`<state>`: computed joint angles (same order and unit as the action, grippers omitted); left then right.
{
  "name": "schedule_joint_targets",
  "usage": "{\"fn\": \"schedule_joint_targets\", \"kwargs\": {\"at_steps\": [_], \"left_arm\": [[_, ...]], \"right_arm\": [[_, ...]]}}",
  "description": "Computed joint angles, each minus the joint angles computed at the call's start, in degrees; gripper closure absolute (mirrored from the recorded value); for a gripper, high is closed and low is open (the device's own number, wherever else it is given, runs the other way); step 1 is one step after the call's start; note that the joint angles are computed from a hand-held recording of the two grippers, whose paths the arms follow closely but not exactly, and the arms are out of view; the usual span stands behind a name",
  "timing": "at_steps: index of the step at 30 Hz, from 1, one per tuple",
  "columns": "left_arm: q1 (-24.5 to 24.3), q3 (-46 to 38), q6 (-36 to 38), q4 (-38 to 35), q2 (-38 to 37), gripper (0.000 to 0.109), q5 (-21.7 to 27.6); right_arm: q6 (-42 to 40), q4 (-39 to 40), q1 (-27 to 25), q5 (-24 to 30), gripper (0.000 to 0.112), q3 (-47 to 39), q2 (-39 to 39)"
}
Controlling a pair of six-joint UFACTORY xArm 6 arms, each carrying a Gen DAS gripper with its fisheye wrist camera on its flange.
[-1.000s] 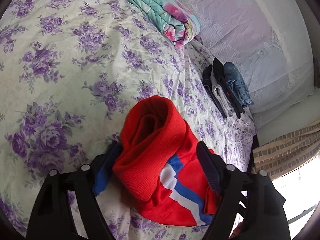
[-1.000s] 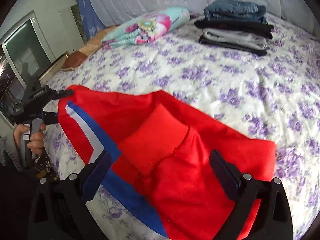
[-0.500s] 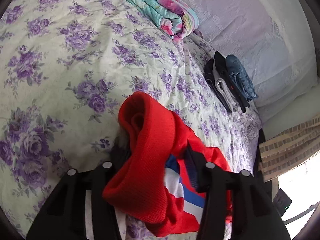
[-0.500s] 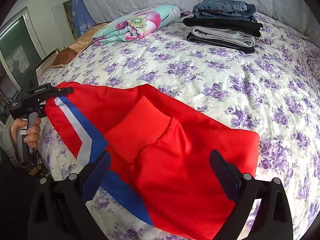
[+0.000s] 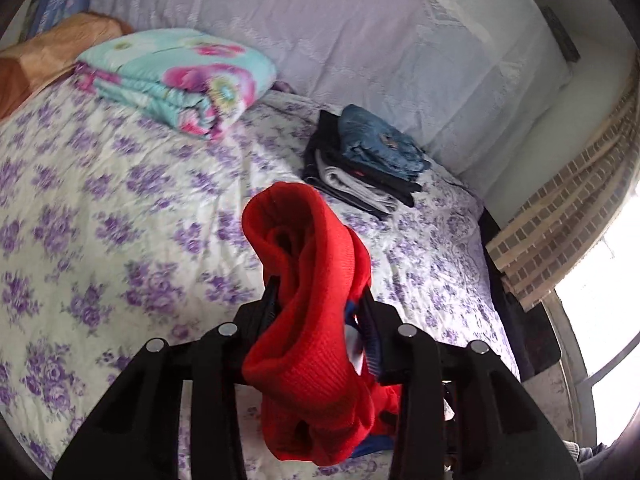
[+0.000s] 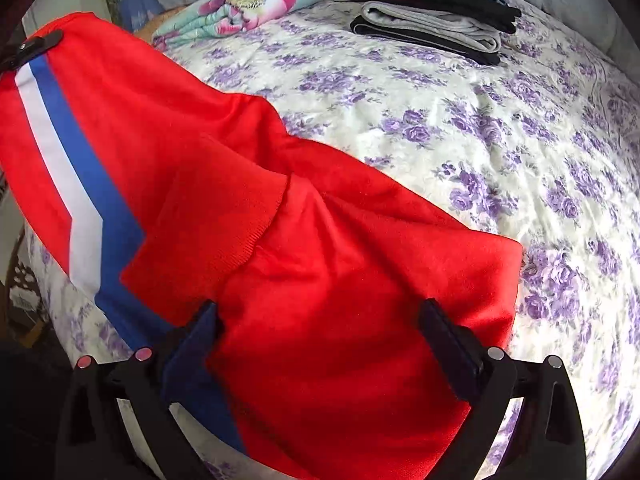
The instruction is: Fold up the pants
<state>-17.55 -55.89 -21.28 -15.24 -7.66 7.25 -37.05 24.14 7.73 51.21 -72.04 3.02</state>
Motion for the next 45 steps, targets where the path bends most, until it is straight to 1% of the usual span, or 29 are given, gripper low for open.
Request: {"fn": "schedule_joint_targets", "kwargs": {"at_steps": [1, 3, 4, 8, 10, 12, 16, 18, 20, 21, 22, 23, 24, 25, 27, 28, 30, 32, 33, 34, 36, 37, 38, 39, 41, 43, 45], "left_arm": [[-1.0, -2.4, 1.4, 0.3, 1.1, 0.073, 1.1], [-3.2, -7.0, 4.3, 1.1, 3.5, 0.073, 3.3], [-4.2, -9.4, 5.7, 1.2, 5.0, 0.073, 4.5], [-8.3, -19.7, 12.0, -0.8, 12.2, 0.073, 10.5], [-10.1, -23.9, 14.3, -0.3, 16.0, 0.073, 12.8], [-11.8, -28.4, 16.2, -0.7, 20.3, 0.073, 15.7], [-14.4, -37.7, 18.7, -1.7, 28.9, 0.073, 21.4], [-15.6, -41.9, 18.0, 0.0, 33.0, 0.073, 23.6], [-16.9, -46.6, 16.8, 2.2, 37.3, 0.073, 27.5], [-17.5, -49.3, 16.5, 2.7, 39.5, 0.070, 30.5], [-18.1, -51.7, 17.3, 2.2, 41.3, 0.059, 33.4], [-18.5, -53.0, 19.2, 0.8, 42.2, 0.053, 35.0], [-19.1, -53.0, 21.2, -0.2, 42.2, 0.042, 35.2], [-19.6, -51.3, 22.6, -0.6, 41.0, 0.030, 33.8], [-20.3, -47.3, 24.2, -0.2, 37.9, 0.020, 30.3], [-20.5, -45.1, 23.3, 1.2, 36.2, 0.019, 28.8], [-19.6, -40.6, 18.4, 4.9, 32.5, 0.019, 26.8], [-17.7, -35.7, 12.4, 7.0, 28.7, 0.019, 25.8], [-16.4, -33.4, 10.0, 6.9, 27.0, 0.019, 26.1], [-15.1, -31.3, 7.4, 7.3, 25.5, 0.019, 26.6], [-12.9, -26.2, 3.1, 7.4, 22.1, 0.019, 27.1], [-12.0, -23.6, 2.8, 6.1, 20.4, 0.019, 26.6], [-11.4, -21.4, 3.0, 4.7, 18.9, 0.019, 25.9], [-11.0, -19.7, 3.6, 3.5, 17.8, 0.019, 25.4], [-10.7, -18.1, 6.4, 0.7, 17.2, 0.019, 25.1], [-10.7, -19.6, 11.4, -3.2, 18.6, 0.019, 27.1], [-11.2, -21.8, 15.0, -3.7, 20.5, 0.019, 29.1]], "right_arm": [[-1.7, 3.1, -1.1, 0.0, 0.013, 0.4, -1.0], [-4.7, 9.9, -3.9, -1.9, 0.013, 2.2, -3.6], [-4.5, 11.6, -5.5, -2.2, 0.013, 2.6, -4.3], [3.4, 9.9, -11.4, -0.6, 0.013, 2.4, -4.1], [7.1, 9.2, -14.2, 0.0, 0.013, 3.1, -3.9], [9.1, 9.3, -16.6, 0.2, 0.013, 4.2, -4.1], [7.9, 8.1, -20.0, 0.1, 0.013, 6.4, -5.9], [6.7, 6.9, -21.3, 0.8, 0.013, 6.8, -6.3], [5.2, 6.5, -22.6, 1.5, 0.013, 6.5, -6.1], [4.4, 6.7, -23.2, 1.6, 0.013, 6.2, -5.9], [3.8, 6.8, -23.8, 1.7, 0.013, 5.7, -5.5], [3.5, 7.2, -24.3, 2.1, 0.013, 4.7, -4.7], [3.4, 7.6, -24.7, 2.7, 0.013, 3.5, -3.6], [3.5, 8.2, -25.0, 3.2, 0.013, 2.1, -2.4], [3.6, 9.8, -24.9, 4.3, 0.013, -0.9, -0.1], [3.3, 10.8, -24.5, 5.2, 0.013, -2.7, 1.1], [1.2, 13.1, -23.3, 6.3, 0.013, -4.8, 1.8], [-3.8, 15.4, -21.3, 7.7, 0.013, -6.0, 1.3], [-6.4, 14.7, -19.9, 8.3, 0.013, -5.9, 0.7], [-8.5, 12.0, -18.2, 7.6, 0.013, -5.3, -0.2], [-11.7, 7.2, -15.5, 3.0, 0.013, -0.9, -3.4], [-11.7, 7.2, -15.5, 2.9, 0.013, -0.9, -3.4], [-12.3, 6.3, -15.2, 1.4, 0.013, 1.0, -4.6], [-11.6, 5.8, -15.5, 1.5, 0.013, 1.7, -4.9], [-9.6, 5.2, -16.5, 3.4, 0.013, 1.7, -4.5], [-8.2, 4.7, -17.2, 3.5, 0.013, 2.0, -4.4], [-7.9, 5.0, -17.0, 5.0, 0.013, 0.9, -3.3]]}}
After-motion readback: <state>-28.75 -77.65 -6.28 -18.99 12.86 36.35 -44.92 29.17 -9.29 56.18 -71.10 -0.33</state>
